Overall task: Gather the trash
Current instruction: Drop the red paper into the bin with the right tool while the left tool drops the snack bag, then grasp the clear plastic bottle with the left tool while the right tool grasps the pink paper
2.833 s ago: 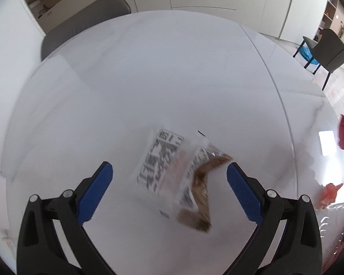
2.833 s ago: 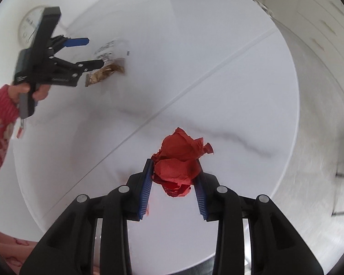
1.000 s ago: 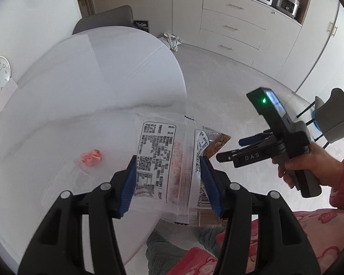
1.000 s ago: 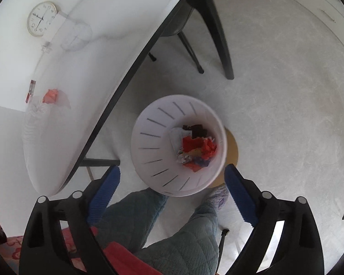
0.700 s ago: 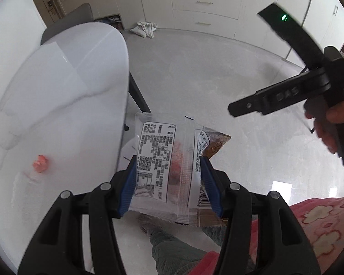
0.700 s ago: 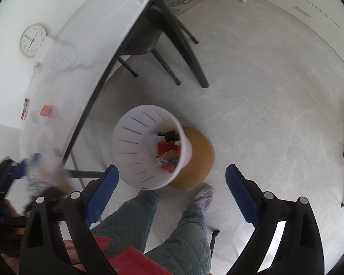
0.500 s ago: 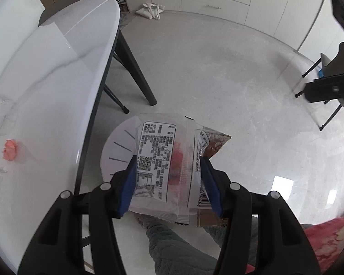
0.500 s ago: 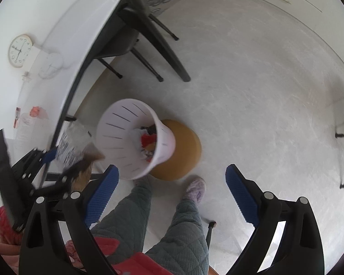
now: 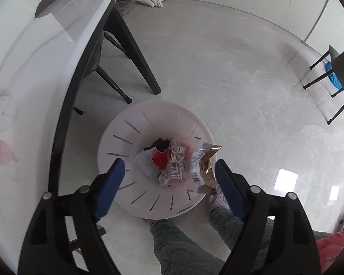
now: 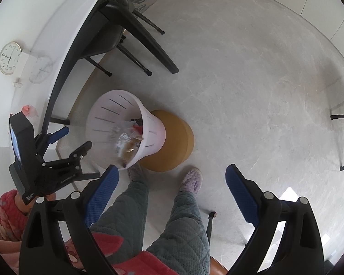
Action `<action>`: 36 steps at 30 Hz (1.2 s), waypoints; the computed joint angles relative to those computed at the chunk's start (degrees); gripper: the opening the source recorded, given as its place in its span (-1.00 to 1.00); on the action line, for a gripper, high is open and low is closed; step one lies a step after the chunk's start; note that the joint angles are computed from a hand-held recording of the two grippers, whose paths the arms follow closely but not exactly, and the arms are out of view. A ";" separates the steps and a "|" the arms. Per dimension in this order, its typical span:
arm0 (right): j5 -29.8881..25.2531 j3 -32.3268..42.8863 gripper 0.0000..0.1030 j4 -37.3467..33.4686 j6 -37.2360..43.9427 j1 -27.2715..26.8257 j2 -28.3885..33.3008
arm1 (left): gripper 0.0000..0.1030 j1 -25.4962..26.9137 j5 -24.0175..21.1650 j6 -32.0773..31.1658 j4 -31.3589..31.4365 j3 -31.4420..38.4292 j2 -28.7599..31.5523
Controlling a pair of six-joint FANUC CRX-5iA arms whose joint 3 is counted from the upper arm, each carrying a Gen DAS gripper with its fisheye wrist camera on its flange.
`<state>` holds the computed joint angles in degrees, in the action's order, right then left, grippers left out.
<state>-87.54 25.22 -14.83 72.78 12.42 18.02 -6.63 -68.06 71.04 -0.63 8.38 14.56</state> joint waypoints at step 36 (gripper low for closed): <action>-6.63 42.40 0.95 1.17 -1.64 19.43 21.37 | 0.85 26.47 -11.78 -31.83 7.62 14.42 0.81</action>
